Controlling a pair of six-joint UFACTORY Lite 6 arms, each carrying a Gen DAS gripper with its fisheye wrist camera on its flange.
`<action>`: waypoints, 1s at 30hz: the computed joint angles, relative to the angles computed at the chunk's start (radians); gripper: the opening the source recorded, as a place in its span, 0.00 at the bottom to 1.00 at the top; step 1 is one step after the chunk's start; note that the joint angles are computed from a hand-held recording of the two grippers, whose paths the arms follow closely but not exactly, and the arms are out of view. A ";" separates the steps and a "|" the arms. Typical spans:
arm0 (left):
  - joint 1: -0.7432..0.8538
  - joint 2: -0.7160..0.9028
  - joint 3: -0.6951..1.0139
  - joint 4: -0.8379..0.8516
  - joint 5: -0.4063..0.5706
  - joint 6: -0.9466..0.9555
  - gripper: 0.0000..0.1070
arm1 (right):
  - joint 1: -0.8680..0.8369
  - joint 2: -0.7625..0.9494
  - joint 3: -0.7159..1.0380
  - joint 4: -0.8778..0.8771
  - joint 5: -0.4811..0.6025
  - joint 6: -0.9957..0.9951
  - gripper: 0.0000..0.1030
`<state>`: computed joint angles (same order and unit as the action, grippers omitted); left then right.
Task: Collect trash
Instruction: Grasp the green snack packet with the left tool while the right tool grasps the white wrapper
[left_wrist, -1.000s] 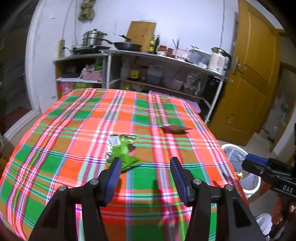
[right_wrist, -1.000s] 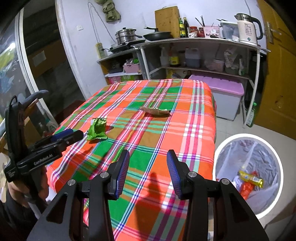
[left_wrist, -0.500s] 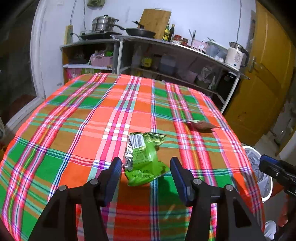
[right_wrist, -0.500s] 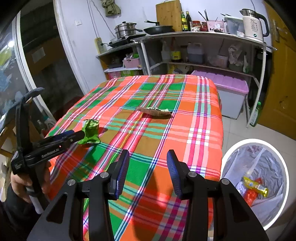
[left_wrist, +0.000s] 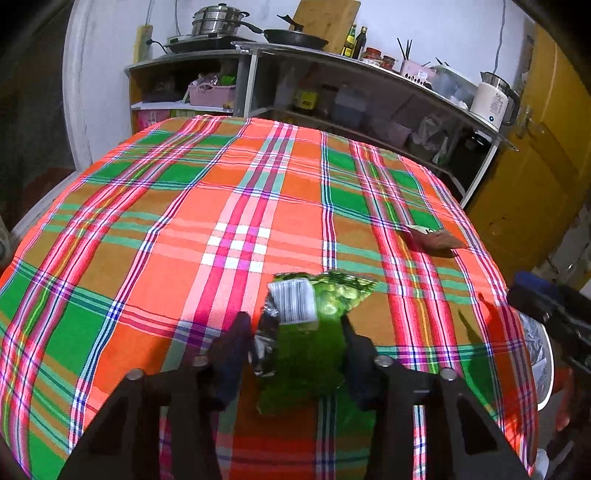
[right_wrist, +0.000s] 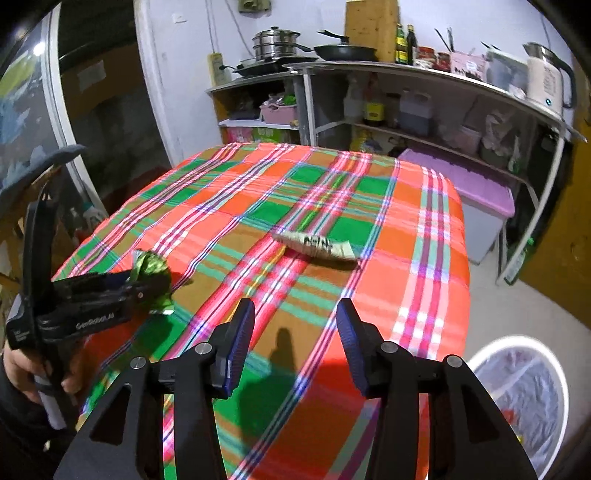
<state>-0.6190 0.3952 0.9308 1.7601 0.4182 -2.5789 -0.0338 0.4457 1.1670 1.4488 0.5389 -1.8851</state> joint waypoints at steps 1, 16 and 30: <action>-0.001 0.001 -0.001 0.014 -0.001 -0.012 0.37 | 0.009 0.011 0.017 0.001 -0.012 -0.001 0.46; 0.024 -0.011 -0.025 0.172 -0.035 -0.158 0.35 | 0.143 0.267 0.331 -0.181 -0.169 0.101 0.46; 0.026 -0.002 -0.018 0.214 -0.041 -0.188 0.34 | 0.136 0.434 0.567 -0.438 -0.090 0.495 0.12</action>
